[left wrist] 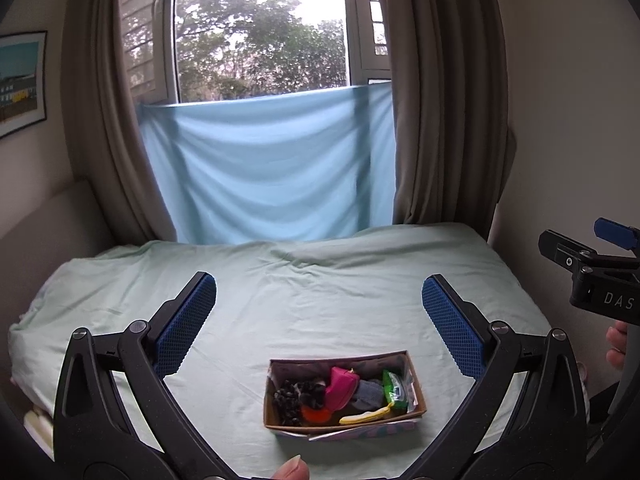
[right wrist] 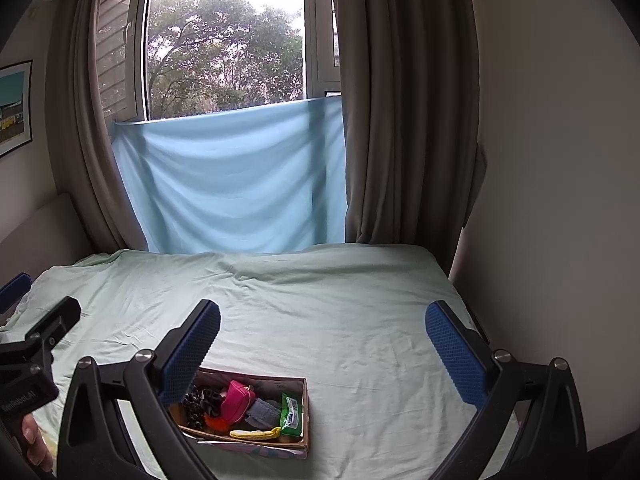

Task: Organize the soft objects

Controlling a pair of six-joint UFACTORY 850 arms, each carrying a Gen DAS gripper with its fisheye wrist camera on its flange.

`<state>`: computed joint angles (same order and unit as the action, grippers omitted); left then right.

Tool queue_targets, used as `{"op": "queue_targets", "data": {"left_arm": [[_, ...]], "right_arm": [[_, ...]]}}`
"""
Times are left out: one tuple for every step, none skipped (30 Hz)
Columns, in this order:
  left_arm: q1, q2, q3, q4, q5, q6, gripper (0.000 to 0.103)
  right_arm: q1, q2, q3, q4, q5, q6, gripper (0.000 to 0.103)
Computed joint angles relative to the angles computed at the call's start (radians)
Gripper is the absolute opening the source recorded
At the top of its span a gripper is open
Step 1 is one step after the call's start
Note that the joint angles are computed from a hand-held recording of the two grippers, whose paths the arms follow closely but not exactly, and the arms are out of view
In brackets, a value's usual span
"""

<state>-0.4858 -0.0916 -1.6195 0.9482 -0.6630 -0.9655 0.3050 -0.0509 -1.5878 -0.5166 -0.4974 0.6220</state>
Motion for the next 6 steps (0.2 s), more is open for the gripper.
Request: {"op": "queue_targets", "data": {"left_arm": [[0.004, 0.001, 0.001, -0.017, 0.012, 0.008, 0.103], [0.008, 0.005, 0.007, -0.026, 0.026, 0.007, 0.103], [0.010, 0.009, 0.013, -0.021, 0.032, -0.004, 0.103], [0.010, 0.010, 0.016, -0.014, 0.033, -0.014, 0.103], [0.011, 0.009, 0.015, -0.011, 0.030, -0.018, 0.103], [0.013, 0.006, 0.011, -0.016, 0.028, -0.014, 0.103]], "right_arm": [[0.000, -0.002, -0.003, 0.004, 0.000, -0.005, 0.102], [0.001, -0.003, -0.005, 0.006, -0.001, -0.009, 0.102], [0.001, -0.005, -0.007, 0.008, -0.001, -0.014, 0.102], [0.002, -0.007, -0.008, 0.008, -0.002, -0.015, 0.102], [0.003, -0.009, -0.011, 0.013, -0.004, -0.019, 0.102], [0.003, -0.011, -0.015, 0.022, -0.006, -0.030, 0.102]]}}
